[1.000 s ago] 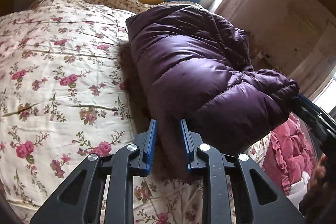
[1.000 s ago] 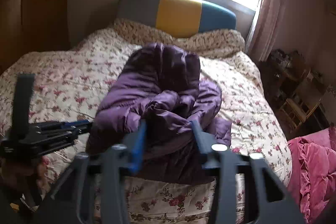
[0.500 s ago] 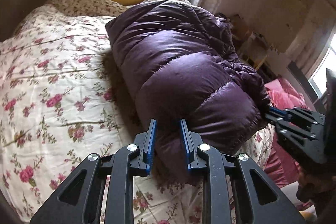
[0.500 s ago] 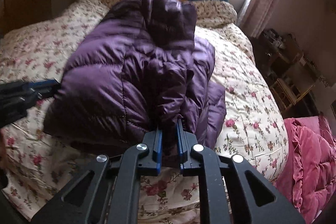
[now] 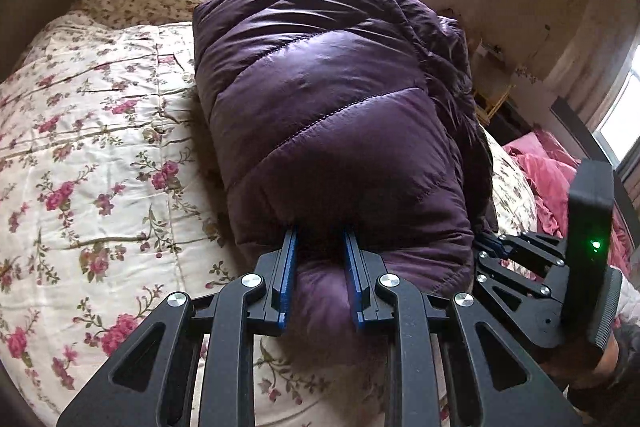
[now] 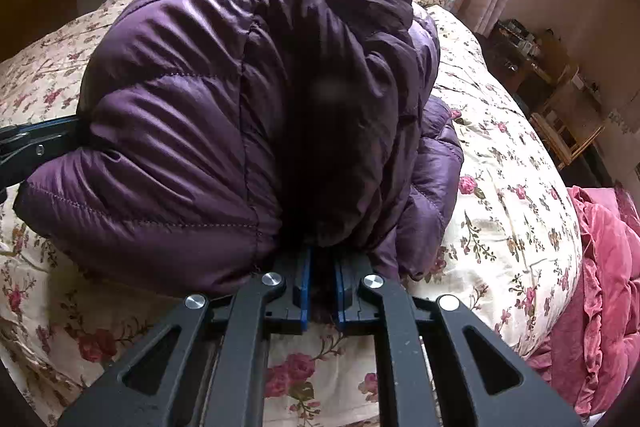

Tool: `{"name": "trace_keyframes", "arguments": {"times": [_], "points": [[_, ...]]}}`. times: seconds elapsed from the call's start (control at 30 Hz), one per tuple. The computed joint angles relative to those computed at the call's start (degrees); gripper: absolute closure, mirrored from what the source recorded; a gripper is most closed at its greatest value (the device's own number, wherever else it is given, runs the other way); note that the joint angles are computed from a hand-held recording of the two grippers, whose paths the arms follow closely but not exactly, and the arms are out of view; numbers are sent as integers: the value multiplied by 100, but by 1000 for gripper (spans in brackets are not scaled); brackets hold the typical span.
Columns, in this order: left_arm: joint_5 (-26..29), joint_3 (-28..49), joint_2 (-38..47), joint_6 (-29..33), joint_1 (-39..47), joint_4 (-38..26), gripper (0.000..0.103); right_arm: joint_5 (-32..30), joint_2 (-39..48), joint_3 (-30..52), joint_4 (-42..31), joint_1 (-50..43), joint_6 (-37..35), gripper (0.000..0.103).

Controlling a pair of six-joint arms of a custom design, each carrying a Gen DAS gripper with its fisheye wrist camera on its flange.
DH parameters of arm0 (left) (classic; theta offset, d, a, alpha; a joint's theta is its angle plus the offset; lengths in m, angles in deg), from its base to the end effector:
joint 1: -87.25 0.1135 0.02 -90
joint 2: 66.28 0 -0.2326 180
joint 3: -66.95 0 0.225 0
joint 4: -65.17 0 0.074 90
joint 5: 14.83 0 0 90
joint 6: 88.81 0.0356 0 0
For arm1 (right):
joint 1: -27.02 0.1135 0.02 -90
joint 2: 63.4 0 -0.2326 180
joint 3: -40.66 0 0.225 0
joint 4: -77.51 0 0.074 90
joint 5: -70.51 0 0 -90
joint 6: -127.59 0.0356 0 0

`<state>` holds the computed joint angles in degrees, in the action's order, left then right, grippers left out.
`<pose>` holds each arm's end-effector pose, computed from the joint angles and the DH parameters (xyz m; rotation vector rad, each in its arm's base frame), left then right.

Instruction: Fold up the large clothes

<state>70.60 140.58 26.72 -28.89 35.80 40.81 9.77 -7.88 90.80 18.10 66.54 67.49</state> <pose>0.2039 -0.2513 0.1955 0.4071 2.3793 -0.6004 0.1322 0.0865 0.1891 -0.0639 2.4927 -0.2172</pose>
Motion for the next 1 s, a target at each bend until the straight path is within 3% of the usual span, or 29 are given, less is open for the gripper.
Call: {"name": "trace_keyframes", "arguments": {"times": [0.23, 0.5, 0.63, 0.8, 1.0], "points": [[-61, 71, -250, -63, 56, -278, 80, 209, -177, 521, -776, 351, 429, 92], [-15, -201, -915, -160, 240, -385, 80, 780, -277, 1338, -1913, 1130, 1215, 66], [96, -216, -1127, -210, 563, -453, 80, 1063, -128, 1836, -2315, 1463, 1519, 64], [148, 98, -936, -194, 901, -624, 80, 1275, 255, 2595, -2406, 1405, 1338, 61], [148, 908, -339, -32, 1200, -939, 80, 1035, 723, 2977, -1545, 497, 302, 63]]}}
